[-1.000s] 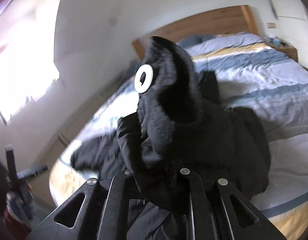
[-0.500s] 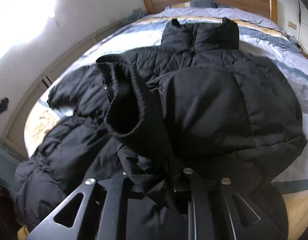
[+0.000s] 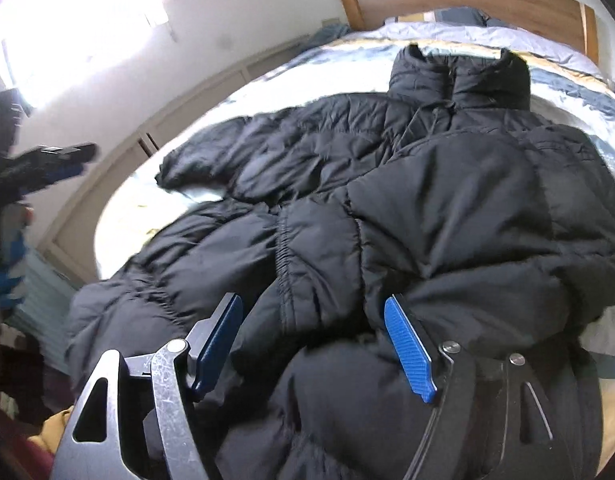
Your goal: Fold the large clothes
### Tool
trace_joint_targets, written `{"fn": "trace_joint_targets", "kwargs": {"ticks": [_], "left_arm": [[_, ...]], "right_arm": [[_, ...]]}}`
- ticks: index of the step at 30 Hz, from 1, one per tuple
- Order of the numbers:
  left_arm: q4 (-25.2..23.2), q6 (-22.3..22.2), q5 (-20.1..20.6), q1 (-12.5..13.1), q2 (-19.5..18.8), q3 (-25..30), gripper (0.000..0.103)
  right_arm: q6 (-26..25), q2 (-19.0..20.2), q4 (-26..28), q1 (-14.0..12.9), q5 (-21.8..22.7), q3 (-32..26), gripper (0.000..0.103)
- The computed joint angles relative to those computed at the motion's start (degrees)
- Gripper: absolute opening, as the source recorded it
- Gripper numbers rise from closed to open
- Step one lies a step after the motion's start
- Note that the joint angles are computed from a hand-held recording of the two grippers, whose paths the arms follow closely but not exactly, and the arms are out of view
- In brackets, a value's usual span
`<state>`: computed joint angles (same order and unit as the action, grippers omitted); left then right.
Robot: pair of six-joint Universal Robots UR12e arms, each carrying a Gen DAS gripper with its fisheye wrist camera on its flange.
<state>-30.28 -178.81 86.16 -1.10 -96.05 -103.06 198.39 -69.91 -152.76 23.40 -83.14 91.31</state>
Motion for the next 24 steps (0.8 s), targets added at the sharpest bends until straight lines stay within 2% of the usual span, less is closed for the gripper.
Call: {"fn": "trace_joint_targets", "kwargs": {"ticks": [4, 8, 10, 13, 17, 21, 24], "left_arm": [[-0.64, -0.39, 1.12, -3.24, -2.07, 1.92, 0.088], [-2.09, -0.48, 1.5, -7.33, -5.53, 5.25, 0.088], [-2.3, -0.17, 2.03, -9.5, -7.39, 6.94, 0.088], [-2.37, 0.76, 1.37, -12.53, -10.51, 9.81, 0.088], [-2.24, 0.79, 1.61, -15.94, -15.05, 14.1, 0.088], [-3.4, -0.11, 2.63, -17.7, -19.38, 17.78, 0.088], [-5.35, -1.24, 3.92, -17.68, -21.45, 18.57, 0.089]], "right_arm": [[2.23, -3.72, -3.87, -1.79, -1.93, 4.24, 0.074], [3.54, -6.69, -4.39, -4.31, -7.93, 6.98, 0.074], [3.83, -7.18, -4.78, -5.94, -9.42, 7.5, 0.074], [3.09, -6.47, -4.81, -7.93, -10.23, 6.54, 0.074], [2.95, -3.81, -5.66, -10.17, -8.07, 4.44, 0.074], [3.12, -1.11, -5.15, -11.41, -5.82, 2.84, 0.074], [2.95, 0.34, -4.81, -11.75, -4.87, 2.79, 0.074]]}}
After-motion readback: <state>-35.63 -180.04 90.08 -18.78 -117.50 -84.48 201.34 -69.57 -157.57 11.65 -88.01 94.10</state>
